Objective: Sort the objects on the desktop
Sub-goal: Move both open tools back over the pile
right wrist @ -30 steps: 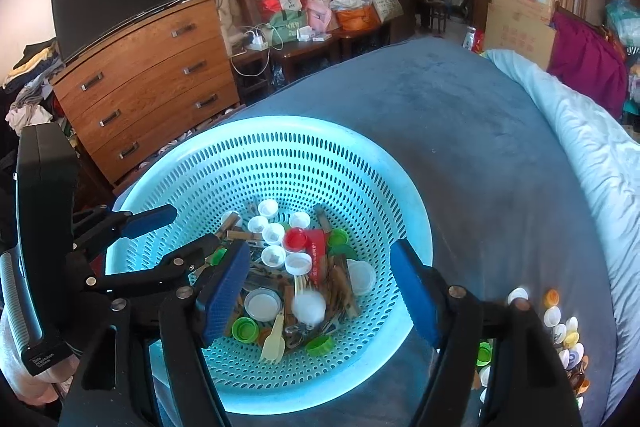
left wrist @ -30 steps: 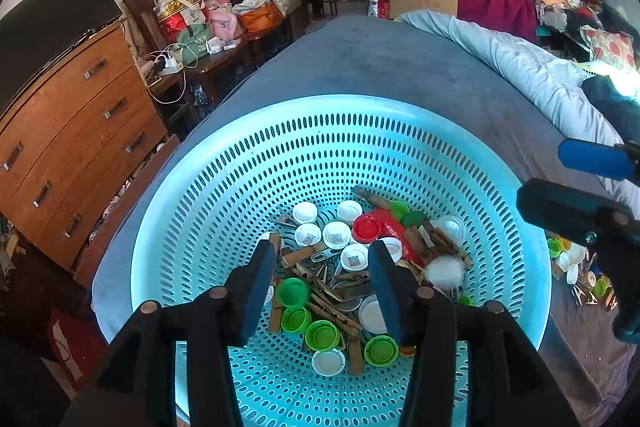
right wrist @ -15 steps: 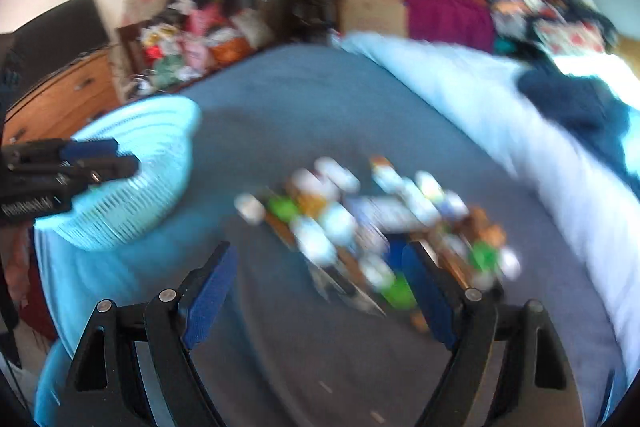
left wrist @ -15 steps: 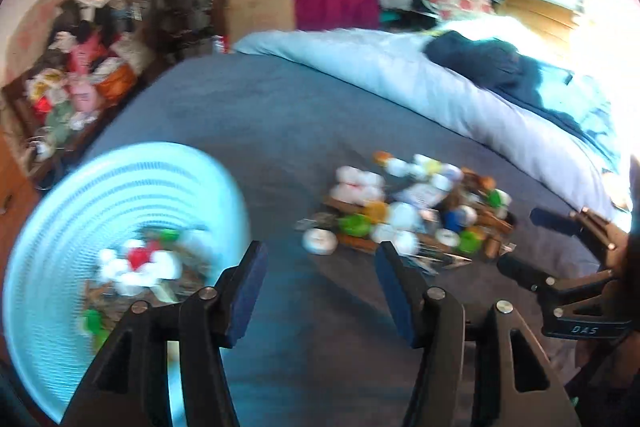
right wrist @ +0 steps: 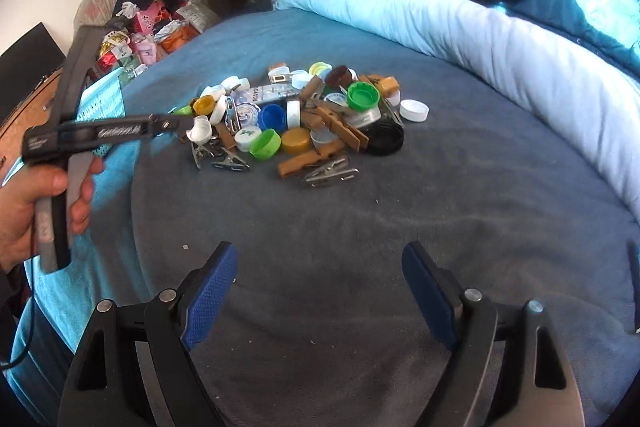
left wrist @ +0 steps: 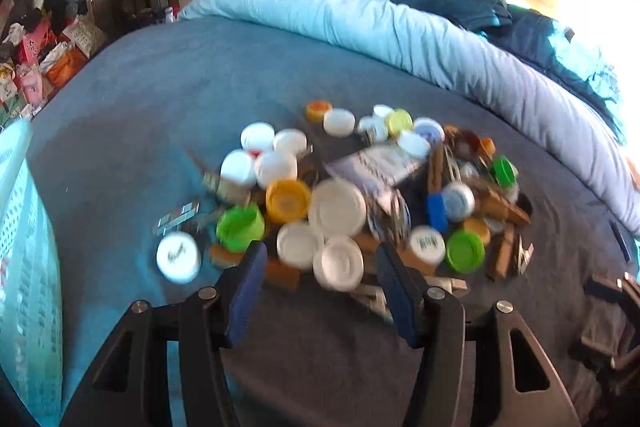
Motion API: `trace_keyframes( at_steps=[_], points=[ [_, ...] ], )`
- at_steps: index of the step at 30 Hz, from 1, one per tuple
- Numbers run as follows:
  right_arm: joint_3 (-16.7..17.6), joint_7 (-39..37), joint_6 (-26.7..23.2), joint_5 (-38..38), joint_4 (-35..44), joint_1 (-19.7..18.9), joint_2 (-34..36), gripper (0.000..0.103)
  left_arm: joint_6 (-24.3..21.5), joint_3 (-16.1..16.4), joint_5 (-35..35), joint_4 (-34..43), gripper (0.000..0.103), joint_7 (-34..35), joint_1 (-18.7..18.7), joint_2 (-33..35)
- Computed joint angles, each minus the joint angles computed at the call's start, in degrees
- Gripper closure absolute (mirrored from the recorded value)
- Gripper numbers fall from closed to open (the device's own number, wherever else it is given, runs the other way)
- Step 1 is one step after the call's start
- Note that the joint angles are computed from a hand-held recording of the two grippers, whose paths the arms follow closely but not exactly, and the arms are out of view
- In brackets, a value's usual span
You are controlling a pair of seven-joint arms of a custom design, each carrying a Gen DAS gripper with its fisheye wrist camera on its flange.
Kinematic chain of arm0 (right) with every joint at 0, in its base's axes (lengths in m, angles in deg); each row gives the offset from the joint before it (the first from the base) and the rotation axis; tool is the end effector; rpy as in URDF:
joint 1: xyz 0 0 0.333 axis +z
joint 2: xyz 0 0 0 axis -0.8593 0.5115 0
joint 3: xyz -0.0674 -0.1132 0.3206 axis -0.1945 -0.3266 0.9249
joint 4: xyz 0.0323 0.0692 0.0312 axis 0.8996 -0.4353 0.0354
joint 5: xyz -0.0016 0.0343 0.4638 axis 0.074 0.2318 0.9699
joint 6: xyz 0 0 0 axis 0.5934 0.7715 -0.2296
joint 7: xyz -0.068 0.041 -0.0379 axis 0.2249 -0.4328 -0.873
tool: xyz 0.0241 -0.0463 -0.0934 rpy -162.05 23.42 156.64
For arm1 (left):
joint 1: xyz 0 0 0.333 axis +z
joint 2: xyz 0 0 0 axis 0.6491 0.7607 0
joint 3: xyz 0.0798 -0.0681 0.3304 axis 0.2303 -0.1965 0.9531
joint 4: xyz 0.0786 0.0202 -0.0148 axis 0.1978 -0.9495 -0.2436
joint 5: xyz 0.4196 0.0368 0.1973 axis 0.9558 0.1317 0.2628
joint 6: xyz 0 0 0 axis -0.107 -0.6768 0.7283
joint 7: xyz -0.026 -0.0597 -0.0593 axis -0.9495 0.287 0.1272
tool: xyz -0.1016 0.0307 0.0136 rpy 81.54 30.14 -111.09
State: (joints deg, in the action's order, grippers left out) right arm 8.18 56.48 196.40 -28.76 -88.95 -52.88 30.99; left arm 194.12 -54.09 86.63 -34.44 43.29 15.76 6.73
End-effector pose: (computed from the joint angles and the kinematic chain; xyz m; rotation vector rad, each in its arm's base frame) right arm 0.6214 0.1578 0.3634 -1.8659 1.5334 -0.3774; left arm 0.7000 -0.3497 0.4072 -1.6853 2.0055 -0.7812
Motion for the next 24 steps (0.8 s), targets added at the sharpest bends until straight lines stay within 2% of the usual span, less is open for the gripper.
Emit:
trace_keyframes(
  at_steps=[6,9,10,12,13,15,16,18,20,21,23,24],
  points=[
    [1.89,-6.17,0.27,6.4,-0.03,-2.03,1.15,0.019,-3.81,2.86,0.4,12.62,0.045,-1.42,-0.74,8.72],
    [1.57,-6.59,1.31,5.68,-0.13,-1.36,1.48,0.018,-9.99,2.43,-0.7,19.11,0.043,0.67,0.12,12.91],
    [1.92,-7.08,1.4,6.02,-0.03,-1.63,1.61,0.016,-11.04,1.57,-0.97,20.06,0.043,2.76,0.64,13.32],
    [2.98,-9.37,1.15,8.26,0.32,-2.63,1.79,0.014,-14.87,-3.97,-6.98,20.71,0.043,10.14,4.23,13.22],
    [3.12,-10.3,1.1,9.09,0.7,-2.82,2.14,0.014,-16.34,-4.99,-8.53,19.78,0.043,12.43,4.64,12.62],
    [3.44,-11.92,1.16,10.93,0.99,-3.03,2.36,0.013,-14.71,-4.8,-8.92,14.05,0.042,13.56,4.06,9.27],
    [3.28,-12.08,1.21,11.22,1.08,-2.84,2.4,0.013,-13.82,-5.84,-10.51,10.7,0.042,15.05,4.8,7.22],
    [3.38,-13.22,1.13,12.76,1.34,-2.92,2.46,0.012,-8.9,-7.55,-13.44,2.76,0.042,17.62,6.15,2.15],
    [3.41,-15.18,0.72,15.09,1.56,-3.04,2.38,0.012,-7.5,-11.76,-21.28,-3.74,0.042,23.71,9.61,-2.75],
    [3.13,-15.81,0.65,15.9,1.64,-2.76,2.34,0.012,-5.27,-12.14,-22.81,-7.77,0.041,24.92,9.81,-5.69],
    [2.5,-16.96,0.49,17.36,1.84,-2.15,2.37,0.012,1.18,-10.07,-20.89,-15.96,0.041,22.39,7.79,-11.56],
    [2.22,-17.51,0.59,18.08,1.97,-1.83,2.42,0.012,3.42,-8.38,-18.38,-18.75,0.041,18.57,6.38,-13.57]
  ],
)
